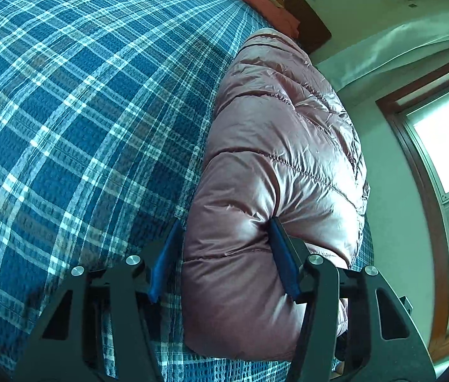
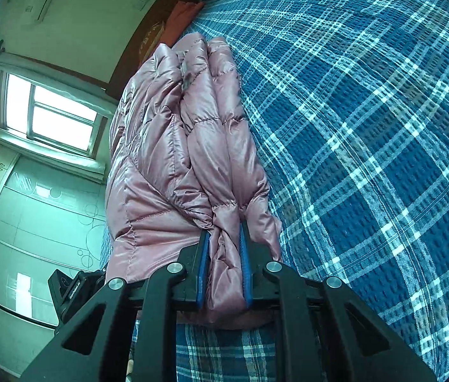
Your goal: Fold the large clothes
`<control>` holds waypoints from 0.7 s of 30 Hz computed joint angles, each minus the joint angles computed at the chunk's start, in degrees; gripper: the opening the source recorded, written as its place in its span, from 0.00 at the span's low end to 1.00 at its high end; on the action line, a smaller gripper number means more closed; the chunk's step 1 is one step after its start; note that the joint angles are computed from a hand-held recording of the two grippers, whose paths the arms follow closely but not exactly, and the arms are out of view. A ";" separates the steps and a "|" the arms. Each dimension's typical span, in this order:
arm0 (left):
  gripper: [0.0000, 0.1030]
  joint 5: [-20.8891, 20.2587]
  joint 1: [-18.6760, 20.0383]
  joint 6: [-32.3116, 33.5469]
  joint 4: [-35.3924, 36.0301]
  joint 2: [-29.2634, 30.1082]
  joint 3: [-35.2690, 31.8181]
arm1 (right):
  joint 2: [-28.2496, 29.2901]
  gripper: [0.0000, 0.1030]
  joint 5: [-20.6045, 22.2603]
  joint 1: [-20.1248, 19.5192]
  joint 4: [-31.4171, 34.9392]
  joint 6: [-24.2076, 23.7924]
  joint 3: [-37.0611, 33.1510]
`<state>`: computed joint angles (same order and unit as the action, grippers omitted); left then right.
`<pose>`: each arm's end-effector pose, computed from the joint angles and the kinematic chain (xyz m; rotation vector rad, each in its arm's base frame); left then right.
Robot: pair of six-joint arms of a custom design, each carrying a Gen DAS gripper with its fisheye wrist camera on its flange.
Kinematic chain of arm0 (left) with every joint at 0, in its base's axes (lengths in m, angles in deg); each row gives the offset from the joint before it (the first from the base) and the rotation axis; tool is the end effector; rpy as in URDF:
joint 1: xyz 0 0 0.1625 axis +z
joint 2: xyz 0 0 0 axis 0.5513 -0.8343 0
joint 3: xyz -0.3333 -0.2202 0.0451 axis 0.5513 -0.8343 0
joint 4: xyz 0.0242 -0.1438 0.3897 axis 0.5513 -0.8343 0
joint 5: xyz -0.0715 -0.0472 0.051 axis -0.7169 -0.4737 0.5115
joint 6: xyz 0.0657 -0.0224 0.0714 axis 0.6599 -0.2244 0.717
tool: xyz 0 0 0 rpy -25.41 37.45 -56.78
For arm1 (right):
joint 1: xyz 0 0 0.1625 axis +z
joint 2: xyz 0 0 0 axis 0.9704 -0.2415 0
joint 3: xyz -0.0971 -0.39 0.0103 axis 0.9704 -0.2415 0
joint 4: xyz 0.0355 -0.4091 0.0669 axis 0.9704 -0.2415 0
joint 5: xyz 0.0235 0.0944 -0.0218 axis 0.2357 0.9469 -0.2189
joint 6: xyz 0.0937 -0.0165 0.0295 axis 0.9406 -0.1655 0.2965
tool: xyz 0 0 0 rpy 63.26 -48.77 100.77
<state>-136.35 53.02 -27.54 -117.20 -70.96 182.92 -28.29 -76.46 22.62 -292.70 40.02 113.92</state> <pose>0.1158 -0.5735 0.3336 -0.2364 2.8781 -0.9613 0.2126 -0.5599 -0.0329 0.2032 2.8786 -1.0412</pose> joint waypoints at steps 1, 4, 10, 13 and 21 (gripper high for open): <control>0.54 -0.25 -0.03 0.43 0.47 -0.10 -0.25 | -0.09 0.16 0.16 0.03 -0.57 0.08 0.37; 0.58 -1.95 0.36 1.08 1.21 -1.00 -0.41 | -0.81 0.21 0.84 0.17 -3.13 -0.39 2.79; 0.75 -4.28 1.57 -3.27 0.48 -2.47 -1.53 | -4.13 0.70 -4.56 3.30 -8.11 0.85 7.15; 0.77 -6.30 2.09 -4.95 1.55 -1.31 -4.02 | -5.25 0.72 -7.59 4.99 -9.28 0.50 6.56; 0.82 -10.42 2.97 -9.66 9.18 5.13 -12.25 | -3.39 0.73 -9.75 5.58 2.32 0.20 -2.95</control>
